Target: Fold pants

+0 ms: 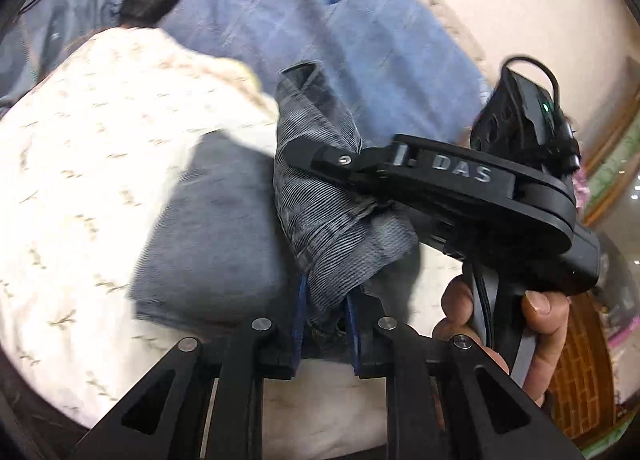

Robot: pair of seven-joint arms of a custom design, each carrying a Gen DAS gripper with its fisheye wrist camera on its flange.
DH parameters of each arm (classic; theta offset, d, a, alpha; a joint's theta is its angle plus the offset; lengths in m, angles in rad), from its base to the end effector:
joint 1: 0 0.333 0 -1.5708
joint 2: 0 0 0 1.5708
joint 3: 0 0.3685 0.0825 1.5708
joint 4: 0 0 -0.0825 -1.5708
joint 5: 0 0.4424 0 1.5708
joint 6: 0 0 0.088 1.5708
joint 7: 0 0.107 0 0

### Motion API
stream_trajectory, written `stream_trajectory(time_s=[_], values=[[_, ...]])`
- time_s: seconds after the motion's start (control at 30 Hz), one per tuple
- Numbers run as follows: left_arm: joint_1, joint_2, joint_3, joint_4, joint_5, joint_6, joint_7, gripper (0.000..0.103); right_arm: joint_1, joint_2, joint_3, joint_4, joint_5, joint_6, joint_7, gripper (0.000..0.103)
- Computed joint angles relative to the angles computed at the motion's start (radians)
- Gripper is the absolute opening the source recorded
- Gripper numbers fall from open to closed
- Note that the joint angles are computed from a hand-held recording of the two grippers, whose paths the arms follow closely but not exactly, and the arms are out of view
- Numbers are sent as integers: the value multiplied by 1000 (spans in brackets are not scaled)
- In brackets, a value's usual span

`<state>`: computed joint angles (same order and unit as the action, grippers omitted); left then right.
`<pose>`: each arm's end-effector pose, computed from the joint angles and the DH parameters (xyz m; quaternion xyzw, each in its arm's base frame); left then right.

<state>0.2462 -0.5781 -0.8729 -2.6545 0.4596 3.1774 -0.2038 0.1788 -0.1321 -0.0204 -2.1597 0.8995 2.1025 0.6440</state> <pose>0.3435 -0.3228 0.4548 -0.7713 0.4299 -0.4530 0.1226 0.5574 0.1264 0.5042 -0.8235 0.4164 0.1192 0.3665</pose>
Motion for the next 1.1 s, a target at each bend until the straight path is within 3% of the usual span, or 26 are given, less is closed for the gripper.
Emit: stream_trajectory(time_s=[0.07,0.13,0.2,0.23,0.3,0.37,0.43,0.5,0.57,0.63,0.67,0.7,0.73,0.77,0.83,0.93,1.03,1.1], values=[[-44,27,35,11,17,-80,34,33,6,42,10,6,-17,-5,9,27],[-96,58,84,20,37,-142,57,42,3,76,15,9,-38,-3,72,27],[-142,73,146,-5,41,-64,42,44,-19,58,-7,6,30,-82,38,34],[-149,60,157,-26,37,-15,22,45,-25,31,-10,-8,57,-79,15,39],[-140,6,164,-73,11,72,12,56,-41,-43,-26,-39,90,-37,-12,70],[-131,-44,157,-89,-8,66,35,61,-55,-86,-49,-58,108,-14,-30,71],[-151,-70,170,-90,-28,-2,60,65,-78,-115,-71,-75,94,16,-39,70],[-196,-36,241,-67,-30,-51,100,65,-95,-131,-74,-105,73,102,-21,70],[-313,29,363,-23,-38,-118,182,65,-109,-114,-88,-122,58,144,-3,70],[-411,114,458,31,-51,-149,271,63,-115,-89,-92,-124,42,153,14,66],[-425,138,471,44,-54,-166,294,51,-117,-74,-91,-122,35,157,20,64],[-411,141,450,62,-44,-232,289,21,-116,-60,-87,-114,30,155,31,63],[-379,138,409,76,-19,-289,271,18,-118,-45,-84,-104,14,145,51,61],[-371,129,404,74,19,-290,253,15,-121,-38,-86,-96,10,129,57,57],[-315,50,364,25,78,-205,146,14,-125,-48,-93,-97,35,89,36,58],[-314,-6,374,-32,62,-161,96,14,-121,-71,-83,-112,33,103,10,60],[-372,65,408,-18,35,-274,143,15,-115,-42,-63,-114,-21,129,56,61],[-396,105,435,-5,-6,-282,169,16,-116,-17,-66,-104,-34,105,88,65]])
